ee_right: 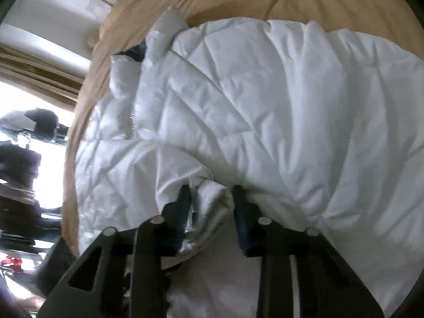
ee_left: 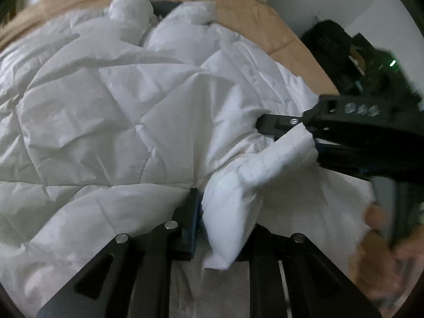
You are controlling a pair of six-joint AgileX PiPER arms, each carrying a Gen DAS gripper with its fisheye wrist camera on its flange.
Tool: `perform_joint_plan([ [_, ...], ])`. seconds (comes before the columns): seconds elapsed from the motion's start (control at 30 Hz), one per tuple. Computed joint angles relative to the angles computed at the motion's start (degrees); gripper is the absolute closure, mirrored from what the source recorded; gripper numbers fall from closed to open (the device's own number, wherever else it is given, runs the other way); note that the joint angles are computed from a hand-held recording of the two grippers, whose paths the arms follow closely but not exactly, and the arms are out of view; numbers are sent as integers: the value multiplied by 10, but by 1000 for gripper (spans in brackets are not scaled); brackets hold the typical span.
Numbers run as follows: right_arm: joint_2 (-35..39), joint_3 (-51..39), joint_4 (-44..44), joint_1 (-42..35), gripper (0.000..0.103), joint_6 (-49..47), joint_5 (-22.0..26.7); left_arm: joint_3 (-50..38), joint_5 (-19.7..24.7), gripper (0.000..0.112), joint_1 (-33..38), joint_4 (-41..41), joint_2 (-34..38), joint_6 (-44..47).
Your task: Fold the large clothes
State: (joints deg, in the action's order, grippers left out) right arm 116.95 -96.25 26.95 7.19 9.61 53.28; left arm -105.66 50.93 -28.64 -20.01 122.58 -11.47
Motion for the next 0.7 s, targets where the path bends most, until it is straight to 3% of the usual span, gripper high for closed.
perform_joint_plan([
  [0.07,-2,14,10,0,74,-4,-10,3,54,91,29,-45,-19,42],
  [0.2,-6,35,9,2,74,-13,-37,56,105,85,94,-91,-98,93],
  [0.23,-5,35,-2,6,74,-10,-41,80,98,82,116,-86,-131,103],
  [0.3,-9,34,-21,9,75,-5,-40,102,77,61,137,-37,-173,95],
  [0.33,-11,36,-27,11,74,-4,-43,119,48,42,145,15,-196,79],
  [0.37,-19,43,-32,10,74,-2,-46,136,19,36,147,68,-209,54],
  [0.47,-40,49,-108,29,67,58,-54,172,-40,37,144,189,-198,-4],
  [0.57,-83,64,-279,71,54,186,-54,173,-40,37,135,256,-136,-38],
  [0.63,-119,74,-394,101,48,270,-39,200,-75,34,122,299,-127,-73],
  [0.7,-165,115,-468,138,44,342,-74,217,-97,33,111,339,-130,-102],
])
